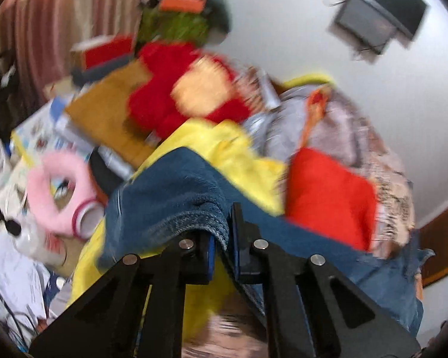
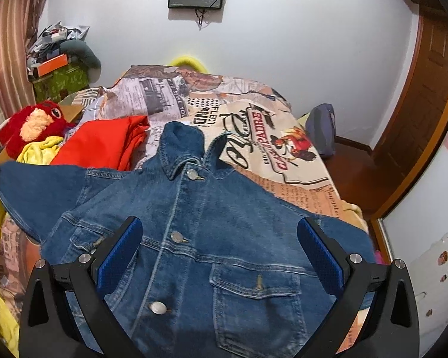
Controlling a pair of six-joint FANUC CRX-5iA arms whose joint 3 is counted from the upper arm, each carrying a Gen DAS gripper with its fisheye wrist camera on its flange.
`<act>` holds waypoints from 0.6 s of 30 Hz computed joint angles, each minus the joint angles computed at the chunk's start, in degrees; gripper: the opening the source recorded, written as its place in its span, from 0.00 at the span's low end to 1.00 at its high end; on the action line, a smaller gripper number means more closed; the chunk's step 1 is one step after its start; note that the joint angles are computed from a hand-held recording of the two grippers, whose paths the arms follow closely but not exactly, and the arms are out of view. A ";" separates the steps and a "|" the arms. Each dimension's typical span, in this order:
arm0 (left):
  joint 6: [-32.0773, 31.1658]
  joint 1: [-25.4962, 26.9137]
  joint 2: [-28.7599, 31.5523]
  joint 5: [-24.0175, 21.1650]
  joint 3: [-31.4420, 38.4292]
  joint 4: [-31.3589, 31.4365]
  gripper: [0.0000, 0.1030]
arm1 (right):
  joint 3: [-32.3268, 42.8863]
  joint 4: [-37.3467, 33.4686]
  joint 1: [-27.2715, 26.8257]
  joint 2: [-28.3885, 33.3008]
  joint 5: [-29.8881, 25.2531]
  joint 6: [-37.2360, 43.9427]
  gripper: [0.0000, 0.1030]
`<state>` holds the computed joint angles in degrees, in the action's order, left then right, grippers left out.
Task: Fold large clothes
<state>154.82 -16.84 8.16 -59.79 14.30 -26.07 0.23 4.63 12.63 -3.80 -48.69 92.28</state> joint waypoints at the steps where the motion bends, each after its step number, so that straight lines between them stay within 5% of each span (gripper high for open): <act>1: -0.76 -1.16 0.51 -0.16 2.07 -0.97 0.07 | -0.21 -0.11 -0.16 -0.25 0.12 0.21 1.00; 8: -9.05 -8.92 8.26 -3.18 18.52 -4.50 0.07 | -0.32 -3.35 -2.73 -1.23 1.49 3.35 1.00; 18: -23.66 -16.17 26.56 -6.28 45.06 2.03 0.06 | 0.23 -10.54 -7.79 -2.16 2.03 7.79 1.00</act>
